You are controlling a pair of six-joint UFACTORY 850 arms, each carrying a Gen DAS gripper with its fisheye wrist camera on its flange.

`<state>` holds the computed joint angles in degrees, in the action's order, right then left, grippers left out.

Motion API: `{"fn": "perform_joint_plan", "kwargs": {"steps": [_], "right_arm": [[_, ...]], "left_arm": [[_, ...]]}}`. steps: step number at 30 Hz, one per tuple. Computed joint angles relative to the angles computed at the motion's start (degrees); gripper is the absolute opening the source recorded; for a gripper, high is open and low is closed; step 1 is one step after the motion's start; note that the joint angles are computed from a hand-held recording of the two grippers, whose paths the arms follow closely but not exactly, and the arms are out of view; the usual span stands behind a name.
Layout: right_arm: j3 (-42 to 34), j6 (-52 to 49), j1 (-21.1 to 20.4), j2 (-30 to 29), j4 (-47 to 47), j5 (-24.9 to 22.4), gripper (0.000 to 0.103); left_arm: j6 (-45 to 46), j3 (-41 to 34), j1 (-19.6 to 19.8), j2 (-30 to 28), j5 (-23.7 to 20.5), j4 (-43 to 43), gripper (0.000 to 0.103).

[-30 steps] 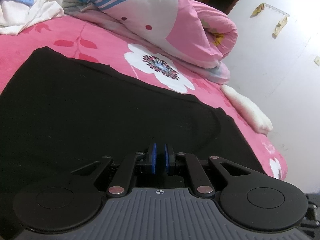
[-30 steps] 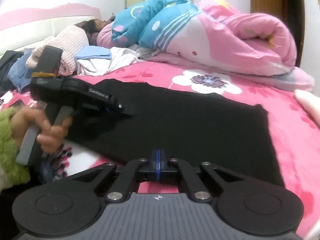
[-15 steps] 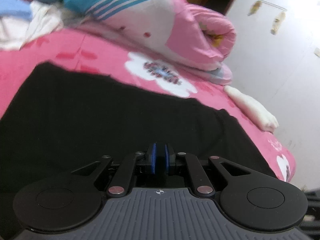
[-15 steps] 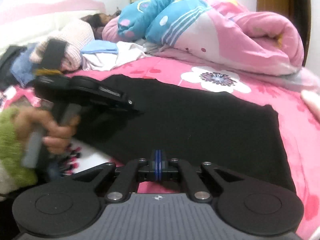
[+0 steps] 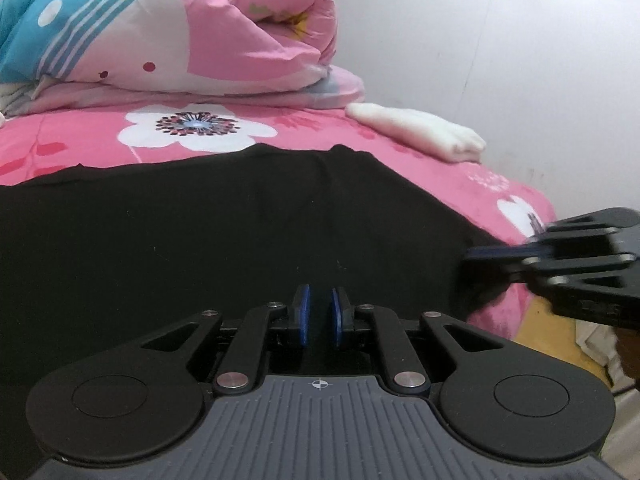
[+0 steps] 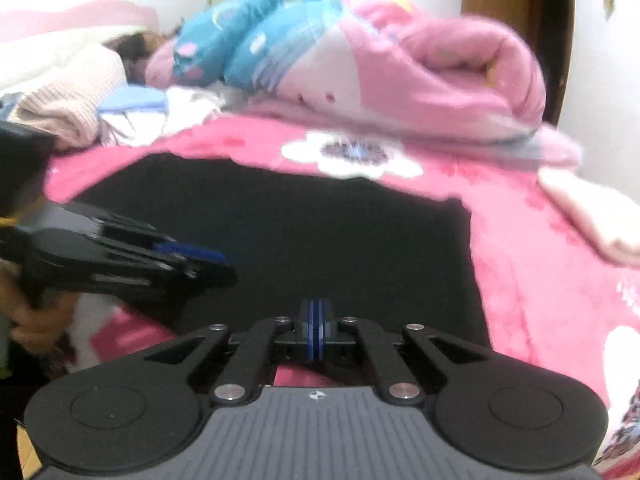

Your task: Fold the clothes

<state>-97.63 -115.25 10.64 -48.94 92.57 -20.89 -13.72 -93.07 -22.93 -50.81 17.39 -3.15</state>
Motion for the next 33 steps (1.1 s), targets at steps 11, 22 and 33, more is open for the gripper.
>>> {"fn": "perform_joint_plan", "kwargs": {"steps": [11, 22, 33], "right_arm": [[5.74, -4.13, -3.91, 4.82, 5.52, 6.16, 0.001], [-3.03, 5.13, -6.59, -3.08, 0.55, 3.34, 0.004], [-7.34, 53.19, -13.34, -4.21, -12.81, -16.03, 0.038]], "left_arm": [[-3.26, -0.2, 0.15, 0.0, -0.52, 2.81, 0.011], [-5.14, -0.21, 0.31, -0.07, -0.31, 4.32, 0.011], [-7.41, -0.27, 0.38, -0.14, -0.28, 5.66, 0.011]]}}
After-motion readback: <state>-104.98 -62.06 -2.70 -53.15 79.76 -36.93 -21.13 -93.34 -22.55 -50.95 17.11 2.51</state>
